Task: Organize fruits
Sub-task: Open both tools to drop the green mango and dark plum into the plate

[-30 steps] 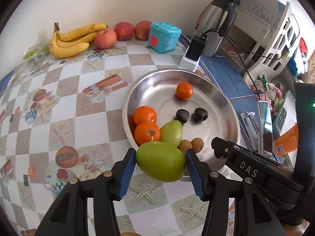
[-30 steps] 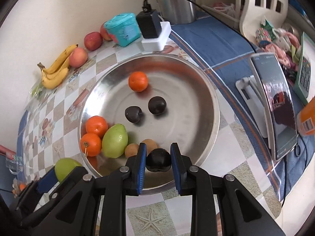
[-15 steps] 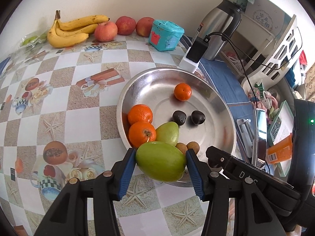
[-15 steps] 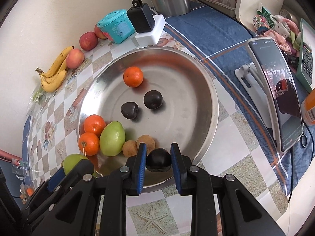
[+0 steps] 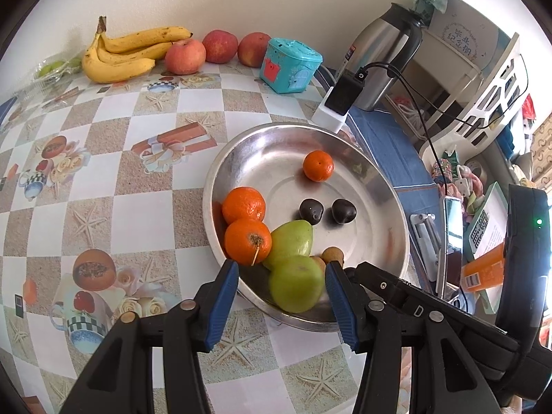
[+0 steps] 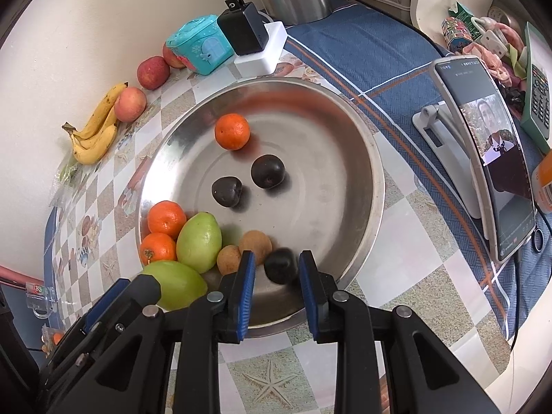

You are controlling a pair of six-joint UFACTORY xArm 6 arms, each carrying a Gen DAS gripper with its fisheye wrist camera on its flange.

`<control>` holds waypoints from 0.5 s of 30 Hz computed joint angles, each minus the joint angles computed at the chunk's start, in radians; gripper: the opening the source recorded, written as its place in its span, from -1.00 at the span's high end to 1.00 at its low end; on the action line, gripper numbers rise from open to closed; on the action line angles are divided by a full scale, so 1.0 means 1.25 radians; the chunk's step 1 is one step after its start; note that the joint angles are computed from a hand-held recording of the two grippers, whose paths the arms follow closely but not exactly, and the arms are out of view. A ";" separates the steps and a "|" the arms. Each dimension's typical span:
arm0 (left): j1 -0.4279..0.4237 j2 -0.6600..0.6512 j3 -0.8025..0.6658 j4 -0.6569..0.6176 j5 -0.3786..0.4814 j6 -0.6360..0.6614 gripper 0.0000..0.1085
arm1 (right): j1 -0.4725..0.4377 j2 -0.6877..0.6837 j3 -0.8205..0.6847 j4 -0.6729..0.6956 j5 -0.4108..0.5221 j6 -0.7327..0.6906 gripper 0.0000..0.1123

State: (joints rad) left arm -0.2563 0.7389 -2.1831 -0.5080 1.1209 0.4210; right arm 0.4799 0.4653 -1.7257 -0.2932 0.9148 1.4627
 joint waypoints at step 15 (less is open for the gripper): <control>0.005 0.044 -0.060 0.179 -0.012 -0.161 -0.24 | 0.003 0.016 -0.026 0.006 0.010 -0.022 0.52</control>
